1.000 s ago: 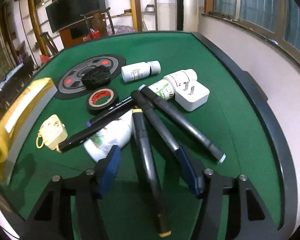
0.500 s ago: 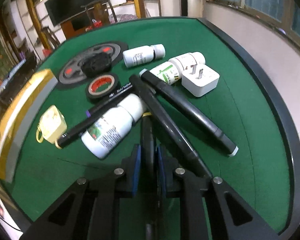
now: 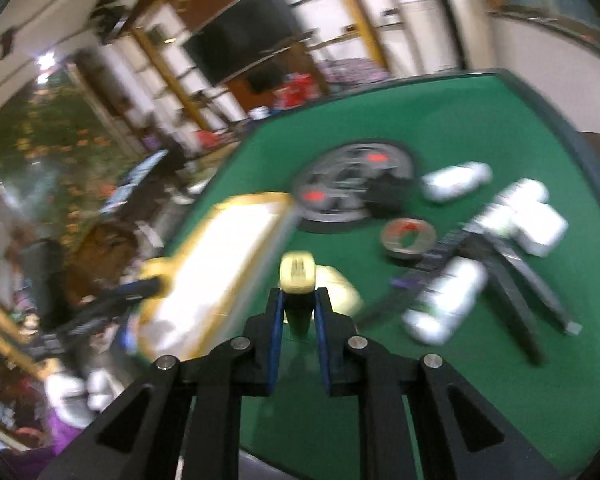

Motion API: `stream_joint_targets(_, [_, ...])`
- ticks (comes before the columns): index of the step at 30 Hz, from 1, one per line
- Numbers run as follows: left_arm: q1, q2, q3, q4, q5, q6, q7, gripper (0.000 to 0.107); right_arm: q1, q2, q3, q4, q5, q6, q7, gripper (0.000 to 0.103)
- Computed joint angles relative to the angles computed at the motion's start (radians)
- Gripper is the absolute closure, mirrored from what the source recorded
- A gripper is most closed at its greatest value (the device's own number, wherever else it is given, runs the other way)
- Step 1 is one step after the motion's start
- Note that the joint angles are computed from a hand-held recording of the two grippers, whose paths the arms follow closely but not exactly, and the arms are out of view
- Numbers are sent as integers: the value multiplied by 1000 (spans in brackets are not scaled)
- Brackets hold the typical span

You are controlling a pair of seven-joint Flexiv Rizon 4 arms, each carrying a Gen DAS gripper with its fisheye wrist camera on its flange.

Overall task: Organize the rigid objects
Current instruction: 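Carry the yellow tape roll to the tray with left gripper while right grasps a marker, then release the tape roll in the tray while the right gripper sets its marker there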

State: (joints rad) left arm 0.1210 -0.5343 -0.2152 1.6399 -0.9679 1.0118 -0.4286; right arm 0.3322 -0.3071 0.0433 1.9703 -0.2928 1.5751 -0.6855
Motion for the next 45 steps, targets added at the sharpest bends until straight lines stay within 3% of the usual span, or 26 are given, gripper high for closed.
stream_joint_targets(2, [-6,-46,18,-66,49,-35,-61,69,-60,-65,143,-145,239,-65,-227,88])
stream_joint_targets(4, [-6,-91,31,-131,104,-67,-128,69,-45,-118,167,-269,376,-145,-376,88])
stream_joint_targets(5, [-10,-129,43,-186,147,-97,-182,69,-4,-144,131,-330,419,-195,-419,88])
stream_joint_targets(8, [-16,-210,61,-305,248,-161,-299,69,189,-219,-101,-529,718,-385,-614,88])
stream_joint_targets(10, [-21,-249,66,-365,303,-188,-357,69,290,-285,-260,-636,806,-492,-636,88])
stream_joint_targets(12, [-29,-301,77,-445,359,-230,-428,69,310,-345,-318,-715,818,-555,-617,88])
stream_joint_targets(14, [-35,-350,81,-524,402,-274,-490,69,267,-396,-288,-788,781,-599,-560,88])
stream_joint_targets(21, [-56,-426,79,-645,491,-294,-584,68,263,-536,-386,-972,810,-755,-466,88])
stream_joint_targets(24, [-51,-448,62,-679,493,-299,-599,62,302,-567,-487,-1004,895,-793,-478,88])
stream_joint_targets(25, [-49,-453,60,-688,493,-303,-609,58,315,-572,-518,-1007,914,-796,-481,88])
stream_joint_targets(27, [-46,-466,54,-714,487,-321,-633,37,313,-567,-510,-995,883,-769,-461,80])
stream_joint_targets(30, [-26,-455,32,-695,460,-330,-641,35,276,-563,-445,-992,836,-716,-449,67])
stream_joint_targets(32, [-18,-429,26,-658,450,-305,-628,35,286,-547,-450,-960,824,-686,-454,66])
stream_joint_targets(34, [-13,-390,19,-599,439,-256,-603,35,268,-507,-389,-891,712,-623,-418,61])
stream_joint_targets(35, [-5,-358,9,-553,427,-227,-579,35,235,-476,-315,-838,606,-569,-379,58])
stream_joint_targets(38, [13,-284,-13,-448,384,-172,-522,30,89,-381,-90,-640,153,-412,-130,47])
stream_joint_targets(40, [26,-224,-39,-362,336,-130,-465,26,-5,-310,-10,-502,-171,-337,93,41])
stream_joint_targets(42, [30,-179,-54,-299,291,-105,-416,18,-54,-243,-11,-399,-477,-295,326,38])
stream_joint_targets(43, [34,-153,-66,-262,261,-91,-384,15,-44,-193,-60,-339,-640,-289,456,35])
stream_joint_targets(45, [35,-99,-89,-183,195,-73,-307,9,44,-76,-219,-222,-965,-339,713,7])
